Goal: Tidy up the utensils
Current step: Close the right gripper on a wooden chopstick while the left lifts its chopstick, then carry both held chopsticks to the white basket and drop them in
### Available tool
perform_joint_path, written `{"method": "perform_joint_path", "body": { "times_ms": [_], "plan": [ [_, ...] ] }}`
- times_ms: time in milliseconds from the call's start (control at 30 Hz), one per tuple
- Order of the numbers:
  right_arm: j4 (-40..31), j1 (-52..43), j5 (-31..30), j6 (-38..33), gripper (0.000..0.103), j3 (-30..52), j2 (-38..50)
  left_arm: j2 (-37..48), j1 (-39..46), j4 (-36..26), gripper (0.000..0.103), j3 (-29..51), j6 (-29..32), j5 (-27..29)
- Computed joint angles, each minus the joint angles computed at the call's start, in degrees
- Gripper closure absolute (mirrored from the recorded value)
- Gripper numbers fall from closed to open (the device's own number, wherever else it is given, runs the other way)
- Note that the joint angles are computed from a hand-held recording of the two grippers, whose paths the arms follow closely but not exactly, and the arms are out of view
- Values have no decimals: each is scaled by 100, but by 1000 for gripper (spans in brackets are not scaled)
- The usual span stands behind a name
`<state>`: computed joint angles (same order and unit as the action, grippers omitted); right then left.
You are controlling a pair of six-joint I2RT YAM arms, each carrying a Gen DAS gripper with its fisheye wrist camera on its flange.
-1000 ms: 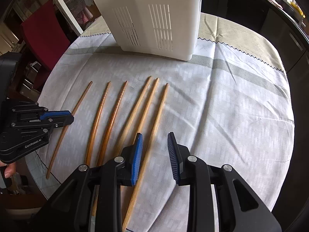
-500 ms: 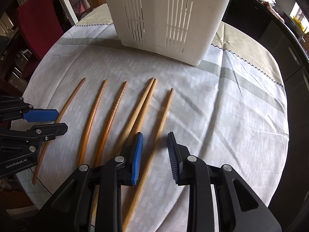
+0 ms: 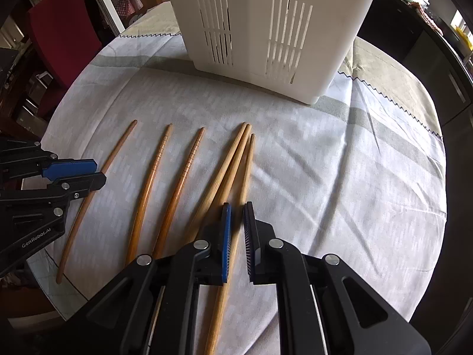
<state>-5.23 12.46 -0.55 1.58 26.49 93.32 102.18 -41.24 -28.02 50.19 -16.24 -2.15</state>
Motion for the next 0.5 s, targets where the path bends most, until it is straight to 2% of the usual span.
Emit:
{"method": "perform_joint_path", "body": {
  "times_ms": [200, 333, 500],
  "plan": [
    [111, -131, -206, 3, 96, 66, 95, -18, 109, 145, 98, -58, 134, 126],
    [-44, -348, -365, -100, 96, -181, -619, -320, 320, 145, 97, -261, 256, 218],
    [-819, -638, -607, -277, 96, -420, -2167, -1013, 498, -14, 97, -455, 456, 280]
  ]
}}
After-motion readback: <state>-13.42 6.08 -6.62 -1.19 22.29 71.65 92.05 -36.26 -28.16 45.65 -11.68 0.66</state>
